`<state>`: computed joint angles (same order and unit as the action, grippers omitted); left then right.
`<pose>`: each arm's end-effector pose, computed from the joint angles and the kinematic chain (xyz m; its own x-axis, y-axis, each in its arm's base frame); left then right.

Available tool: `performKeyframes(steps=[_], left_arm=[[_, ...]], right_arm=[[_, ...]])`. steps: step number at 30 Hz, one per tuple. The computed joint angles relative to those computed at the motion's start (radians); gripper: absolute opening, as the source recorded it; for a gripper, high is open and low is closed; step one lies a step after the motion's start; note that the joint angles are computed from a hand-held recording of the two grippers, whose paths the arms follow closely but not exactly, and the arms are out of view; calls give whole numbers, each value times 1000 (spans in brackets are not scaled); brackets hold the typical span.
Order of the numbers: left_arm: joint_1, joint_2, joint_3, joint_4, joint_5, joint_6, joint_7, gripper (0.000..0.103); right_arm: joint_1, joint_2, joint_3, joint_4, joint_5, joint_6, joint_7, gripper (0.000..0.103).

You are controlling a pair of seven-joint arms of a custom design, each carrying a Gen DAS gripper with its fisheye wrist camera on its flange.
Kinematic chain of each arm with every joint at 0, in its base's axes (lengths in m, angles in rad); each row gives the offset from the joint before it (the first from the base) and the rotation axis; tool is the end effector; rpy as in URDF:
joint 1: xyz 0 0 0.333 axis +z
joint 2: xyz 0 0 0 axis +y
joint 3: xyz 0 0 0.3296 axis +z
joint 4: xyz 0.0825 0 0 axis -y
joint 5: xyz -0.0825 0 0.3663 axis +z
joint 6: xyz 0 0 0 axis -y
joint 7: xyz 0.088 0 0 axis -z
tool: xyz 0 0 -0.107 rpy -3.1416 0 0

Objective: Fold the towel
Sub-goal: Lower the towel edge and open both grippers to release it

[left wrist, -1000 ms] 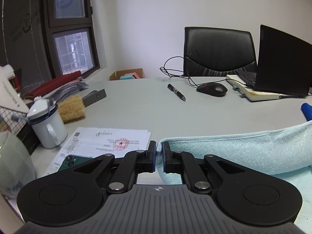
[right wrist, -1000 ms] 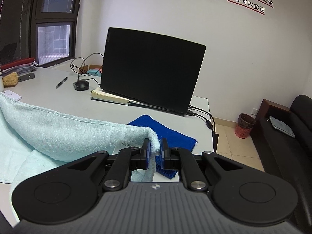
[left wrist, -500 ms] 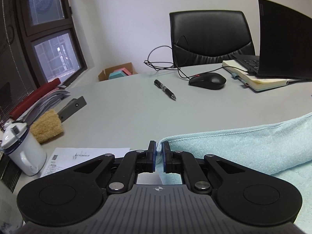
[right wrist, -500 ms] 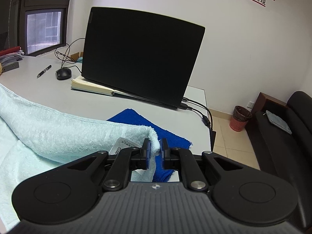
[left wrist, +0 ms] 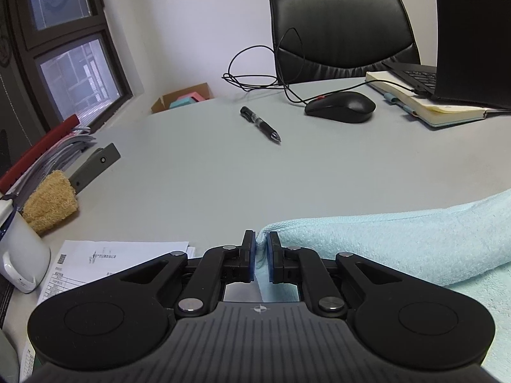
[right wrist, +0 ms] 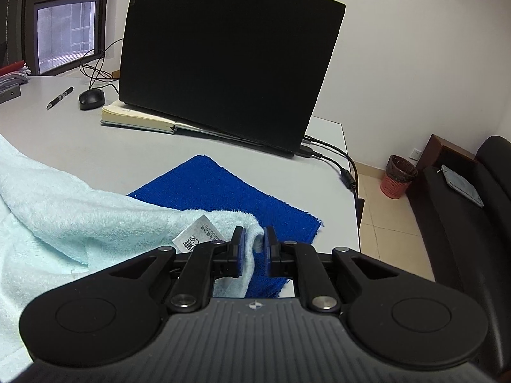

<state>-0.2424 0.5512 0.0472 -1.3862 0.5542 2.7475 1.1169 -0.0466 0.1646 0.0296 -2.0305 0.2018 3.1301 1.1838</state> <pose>0.7300 -0.1754 0.5005 -0.0864 -0.9750 -0.2045 -0.6275 0.2128 -0.7490 0.6177 -0.0290 0.5032 0.0940 -0.9854 0.1421 -0.5861 -0.1701 -0.7921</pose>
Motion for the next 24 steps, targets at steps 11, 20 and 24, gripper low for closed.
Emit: performKeyframes(steps=[11, 20, 24], left_arm=[[8, -27, 10, -27, 7, 19, -42, 37], [7, -124, -8, -162, 35, 71, -47, 43], [18, -163, -32, -218, 22, 84, -39, 43]], right_arm=[[104, -8, -142, -9, -175, 42, 212, 33], [2, -81, -7, -75, -70, 41, 77, 39], [14, -116, -1, -106, 6, 35, 1, 39]])
